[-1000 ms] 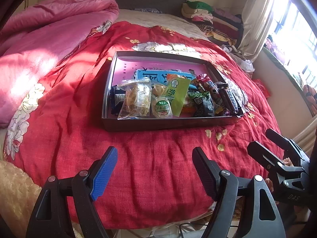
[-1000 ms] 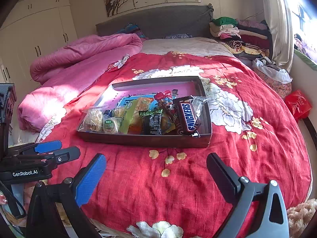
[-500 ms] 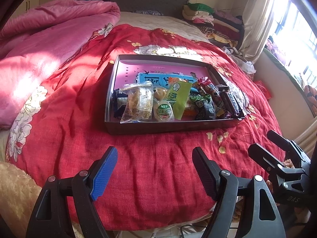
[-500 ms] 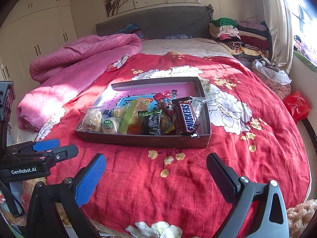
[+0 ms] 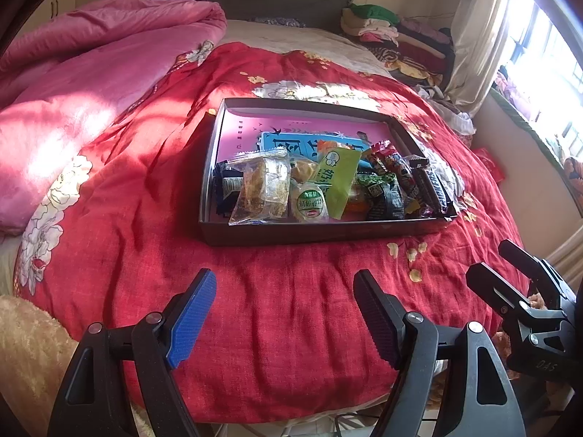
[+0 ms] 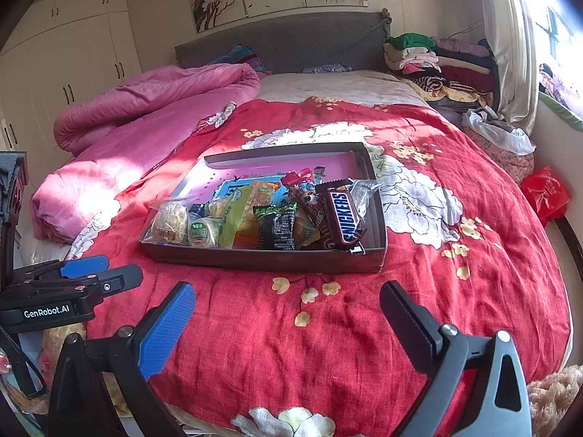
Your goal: Organize snacks
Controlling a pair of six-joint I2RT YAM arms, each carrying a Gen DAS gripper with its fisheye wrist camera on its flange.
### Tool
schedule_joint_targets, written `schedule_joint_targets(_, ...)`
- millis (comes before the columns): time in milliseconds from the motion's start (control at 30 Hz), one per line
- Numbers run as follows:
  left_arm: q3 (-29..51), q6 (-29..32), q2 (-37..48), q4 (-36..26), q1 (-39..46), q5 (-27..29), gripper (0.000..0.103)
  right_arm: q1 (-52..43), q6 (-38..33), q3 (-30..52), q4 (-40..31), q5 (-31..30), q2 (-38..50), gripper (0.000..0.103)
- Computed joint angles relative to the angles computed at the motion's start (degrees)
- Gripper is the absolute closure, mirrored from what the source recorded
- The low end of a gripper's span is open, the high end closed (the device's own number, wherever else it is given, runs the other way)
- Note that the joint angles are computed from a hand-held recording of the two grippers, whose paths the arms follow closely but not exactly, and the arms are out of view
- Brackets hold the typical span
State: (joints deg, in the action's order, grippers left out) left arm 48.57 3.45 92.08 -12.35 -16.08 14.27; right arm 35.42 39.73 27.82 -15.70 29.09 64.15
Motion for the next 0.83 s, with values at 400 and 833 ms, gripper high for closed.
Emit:
schedule_joint_targets(400,0.27,-0.08,0.36,-0.06,-0.6,-1.24,0.024,-0.5,0.18,0.0,-0.5,-0.24,-0.14,0.001)
schedule_joint_targets(833,7.34,-5.22,9.83,1.02,4.54,-4.21,0.024,-13.93,-4.83,-2.7,0.49,-2.66,-3.56,0.001)
